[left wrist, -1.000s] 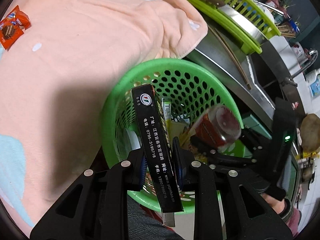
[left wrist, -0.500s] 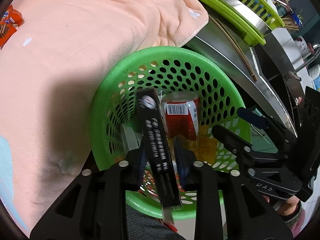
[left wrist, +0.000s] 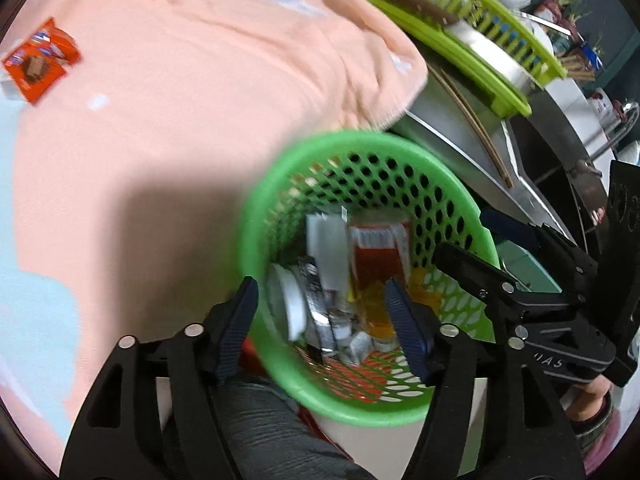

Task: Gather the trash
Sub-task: 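Open both tools to drop the drink carton and black box into the basket, then reach both tools back over the towel toward the orange wrapper and milk carton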

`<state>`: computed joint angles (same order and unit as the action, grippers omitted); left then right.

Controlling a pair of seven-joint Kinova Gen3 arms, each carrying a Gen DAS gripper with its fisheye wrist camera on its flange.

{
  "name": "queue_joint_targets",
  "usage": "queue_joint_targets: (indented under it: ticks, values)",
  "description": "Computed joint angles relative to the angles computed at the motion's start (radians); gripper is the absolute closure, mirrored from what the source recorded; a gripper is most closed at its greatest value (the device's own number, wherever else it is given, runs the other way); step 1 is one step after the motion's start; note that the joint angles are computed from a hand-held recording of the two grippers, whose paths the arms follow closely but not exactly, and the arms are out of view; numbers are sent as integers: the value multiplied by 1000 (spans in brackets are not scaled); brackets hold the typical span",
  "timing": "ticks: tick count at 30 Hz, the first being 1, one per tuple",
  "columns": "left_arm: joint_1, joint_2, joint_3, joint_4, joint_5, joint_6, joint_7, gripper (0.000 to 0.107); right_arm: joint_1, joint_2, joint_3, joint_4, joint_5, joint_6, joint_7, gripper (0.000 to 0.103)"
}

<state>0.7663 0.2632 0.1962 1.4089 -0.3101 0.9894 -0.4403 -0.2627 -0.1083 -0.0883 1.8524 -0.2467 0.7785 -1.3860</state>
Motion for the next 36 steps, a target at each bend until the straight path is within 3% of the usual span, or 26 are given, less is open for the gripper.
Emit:
queue_joint_targets:
  ticks: [7, 18, 26, 36]
  values:
    - [-30, -115, -2, 80, -68, 34, 77, 34, -37, 36, -32, -77, 3, 2, 0, 19]
    - [-212, -296, 51, 204, -105, 106, 128, 32, -133, 147, -97, -228, 86, 9, -57, 18]
    - [-376, -411, 36, 288, -63, 128, 53, 31, -227, 285, -126, -383, 150, 16, -79, 18]
    - [-554, -476, -14, 340, 13, 100, -87, 30, -337, 522, -137, -704, 146, 90, -40, 16]
